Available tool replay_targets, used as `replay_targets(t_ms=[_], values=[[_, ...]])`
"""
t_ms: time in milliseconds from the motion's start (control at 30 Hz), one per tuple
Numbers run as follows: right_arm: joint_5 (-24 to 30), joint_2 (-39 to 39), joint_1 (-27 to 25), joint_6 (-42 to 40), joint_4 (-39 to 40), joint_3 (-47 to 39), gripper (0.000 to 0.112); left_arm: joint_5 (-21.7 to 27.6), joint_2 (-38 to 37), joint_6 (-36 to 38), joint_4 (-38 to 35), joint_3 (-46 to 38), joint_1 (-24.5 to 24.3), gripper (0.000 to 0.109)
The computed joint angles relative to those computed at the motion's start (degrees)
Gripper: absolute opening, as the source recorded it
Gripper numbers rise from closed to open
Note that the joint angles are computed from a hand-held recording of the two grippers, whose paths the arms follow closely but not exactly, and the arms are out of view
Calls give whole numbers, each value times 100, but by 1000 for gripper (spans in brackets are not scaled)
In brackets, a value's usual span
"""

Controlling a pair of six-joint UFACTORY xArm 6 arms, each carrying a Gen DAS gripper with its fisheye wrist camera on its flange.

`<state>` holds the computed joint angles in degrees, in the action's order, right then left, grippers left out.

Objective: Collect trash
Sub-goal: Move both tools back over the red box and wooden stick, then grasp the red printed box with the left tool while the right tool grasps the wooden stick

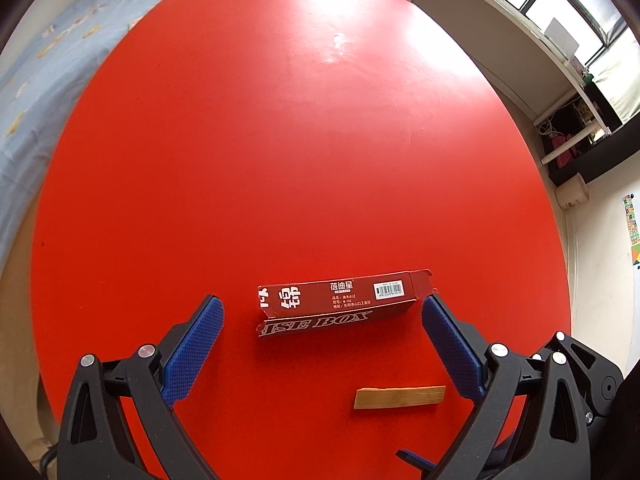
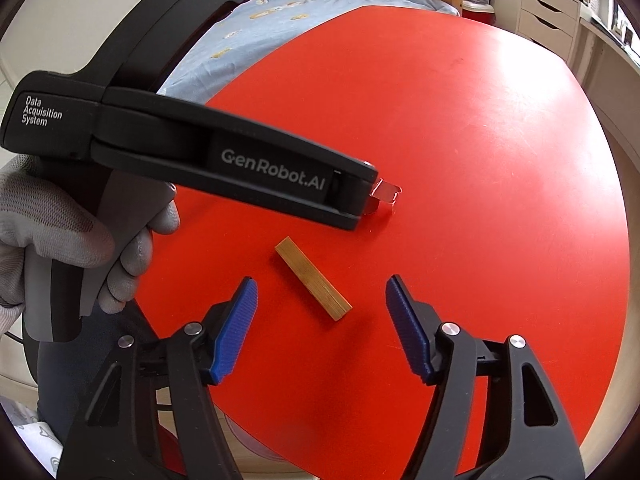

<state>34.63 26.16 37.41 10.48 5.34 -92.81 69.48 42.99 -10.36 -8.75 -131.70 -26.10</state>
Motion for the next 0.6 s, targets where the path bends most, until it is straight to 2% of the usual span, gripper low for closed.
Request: replay_targets(t_ms=[167,467,533,600], values=[[-76,-7,-20,-47,-1,77,64,-109,30,-165,313,-14,-97,95],[-232,-29,16,8,-48,192,62,-458,-184,-492,1180,481,-402,95],[-231,-14,22,30,-97,174,62,-463,-148,-550,1288,428,-429,92],[-205,35,26,49,-125,92,62,-504,-160,-603,1375,438,-469,82]])
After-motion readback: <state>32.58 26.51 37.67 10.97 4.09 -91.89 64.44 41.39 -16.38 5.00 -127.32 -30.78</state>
